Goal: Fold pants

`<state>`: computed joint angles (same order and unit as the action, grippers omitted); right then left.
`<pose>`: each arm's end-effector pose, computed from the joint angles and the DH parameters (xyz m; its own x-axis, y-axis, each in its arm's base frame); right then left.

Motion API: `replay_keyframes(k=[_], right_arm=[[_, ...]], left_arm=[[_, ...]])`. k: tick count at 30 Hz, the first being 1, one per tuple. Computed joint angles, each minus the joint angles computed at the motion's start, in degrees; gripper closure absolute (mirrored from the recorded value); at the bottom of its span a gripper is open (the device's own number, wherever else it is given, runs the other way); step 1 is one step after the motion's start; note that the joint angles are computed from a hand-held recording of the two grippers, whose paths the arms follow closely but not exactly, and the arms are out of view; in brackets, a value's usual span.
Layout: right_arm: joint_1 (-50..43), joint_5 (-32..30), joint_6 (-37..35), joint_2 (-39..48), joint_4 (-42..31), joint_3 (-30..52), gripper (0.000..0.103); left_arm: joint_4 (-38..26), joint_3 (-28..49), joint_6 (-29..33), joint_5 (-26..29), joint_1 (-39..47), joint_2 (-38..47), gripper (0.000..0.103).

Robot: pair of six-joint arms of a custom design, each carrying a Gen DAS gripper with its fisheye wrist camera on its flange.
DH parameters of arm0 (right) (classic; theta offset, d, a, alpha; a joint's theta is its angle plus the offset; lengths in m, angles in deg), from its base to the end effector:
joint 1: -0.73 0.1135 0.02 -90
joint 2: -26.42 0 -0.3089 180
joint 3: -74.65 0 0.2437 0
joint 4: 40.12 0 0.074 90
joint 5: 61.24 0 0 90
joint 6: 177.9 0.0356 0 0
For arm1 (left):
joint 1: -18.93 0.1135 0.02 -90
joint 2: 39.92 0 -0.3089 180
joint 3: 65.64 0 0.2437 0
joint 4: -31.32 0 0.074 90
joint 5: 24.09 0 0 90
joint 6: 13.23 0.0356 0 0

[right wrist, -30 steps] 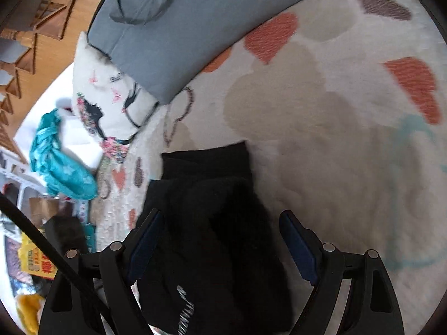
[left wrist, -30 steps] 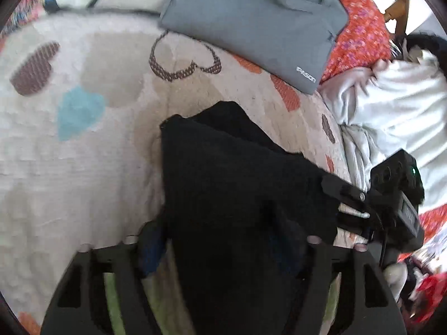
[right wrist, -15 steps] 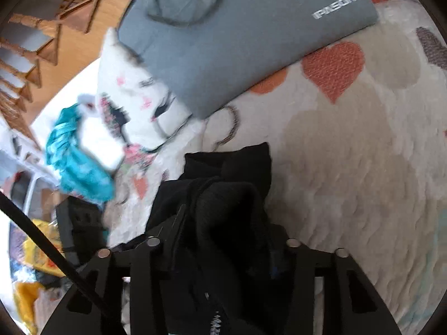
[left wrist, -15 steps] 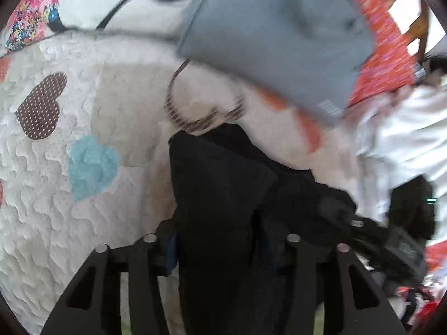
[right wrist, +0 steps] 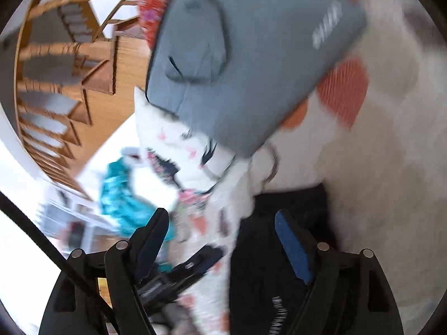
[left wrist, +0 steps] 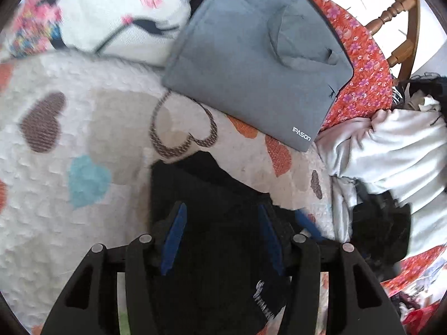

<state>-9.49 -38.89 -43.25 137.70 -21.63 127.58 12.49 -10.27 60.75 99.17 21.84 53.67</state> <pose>0.3278 -0.0256 0.1378 -0.8923 0.4324 -0.1295 -0.0058 0.2759 0.9612 0.2879 -0.0049 0.1839 -0.8760 -0.2756 -0.3958 0.0143 0.8055 -0.5925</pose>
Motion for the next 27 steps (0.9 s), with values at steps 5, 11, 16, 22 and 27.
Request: replay_keyframes(k=[5,11,16,22,27], right_arm=[[-0.31,5.18,4.4,9.2,6.91,0.22,0.028],[-1.98,14.55,-5.01,3.11,-9.91,3.09,0.02],[-1.6,15.83,-12.58,-9.45,-17.58,-0.13,0.019],[-1.8,18.47,-24.38,-28.91,-34.78,-6.59,0.019],[-9.23,18.2,-40.39,-47.48,-56.19,-12.62,0.017]], left_arm=[[5.01,0.41,-2.5,-5.52,-3.01,8.05,0.051],[2.01,0.09,0.02,-5.34,-1.66,5.49,0.051],[-7.05,-2.44,3.08,-5.59,0.83,-6.31,0.051],[-22.02,-8.43,6.43,-12.55,-1.44,-31.11,0.049],[-33.01,-10.07,-0.94,-23.99,-13.68,-49.43,0.046]])
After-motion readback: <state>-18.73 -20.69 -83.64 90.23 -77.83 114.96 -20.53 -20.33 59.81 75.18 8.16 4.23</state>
